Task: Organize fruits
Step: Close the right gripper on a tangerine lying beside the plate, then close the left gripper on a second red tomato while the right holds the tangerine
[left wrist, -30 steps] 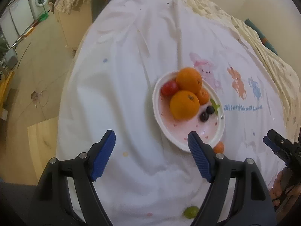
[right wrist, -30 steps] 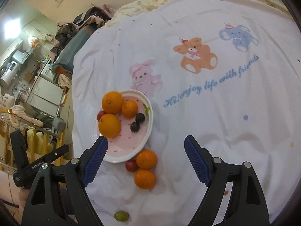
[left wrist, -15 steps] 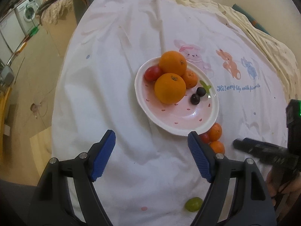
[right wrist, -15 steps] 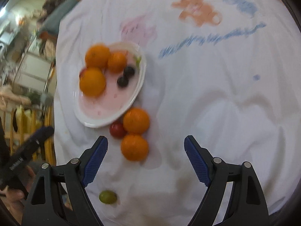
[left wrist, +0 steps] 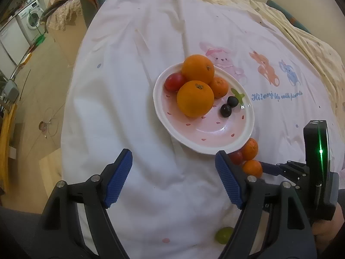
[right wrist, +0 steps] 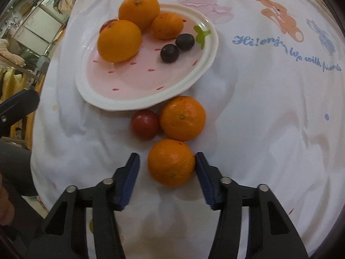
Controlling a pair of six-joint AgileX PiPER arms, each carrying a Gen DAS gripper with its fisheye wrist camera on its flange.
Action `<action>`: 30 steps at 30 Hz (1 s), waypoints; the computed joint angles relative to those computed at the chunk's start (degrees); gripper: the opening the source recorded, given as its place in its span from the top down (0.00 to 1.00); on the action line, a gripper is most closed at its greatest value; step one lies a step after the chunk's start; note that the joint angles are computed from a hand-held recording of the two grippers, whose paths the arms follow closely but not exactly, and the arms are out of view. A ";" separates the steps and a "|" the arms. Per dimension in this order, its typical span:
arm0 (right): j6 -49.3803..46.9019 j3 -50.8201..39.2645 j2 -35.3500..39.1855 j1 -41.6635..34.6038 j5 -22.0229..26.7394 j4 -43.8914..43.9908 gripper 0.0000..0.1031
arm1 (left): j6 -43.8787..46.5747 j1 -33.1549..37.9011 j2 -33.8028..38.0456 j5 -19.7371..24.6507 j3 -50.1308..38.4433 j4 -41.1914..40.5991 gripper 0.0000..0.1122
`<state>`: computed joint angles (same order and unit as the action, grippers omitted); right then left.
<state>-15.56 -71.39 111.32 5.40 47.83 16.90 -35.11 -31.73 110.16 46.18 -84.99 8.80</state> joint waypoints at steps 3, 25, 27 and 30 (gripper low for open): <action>-0.97 0.60 -0.86 -0.75 -0.27 0.76 0.57 | -0.07 -0.33 0.05 -0.19 0.13 0.37 0.32; -2.86 2.85 -15.41 -15.44 7.12 8.50 0.57 | 5.13 -3.70 2.43 0.04 -3.35 -2.24 0.32; -2.76 1.82 -14.63 -15.76 7.64 8.29 0.57 | 5.01 -3.56 2.40 -0.44 -2.94 -2.68 0.32; -2.28 -0.52 -13.39 -15.96 8.42 8.10 0.57 | 6.33 -3.46 3.61 1.21 -4.17 -4.07 0.32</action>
<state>-17.83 -71.92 97.93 -10.56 56.25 25.00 -28.78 -35.19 113.78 47.39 -89.16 4.73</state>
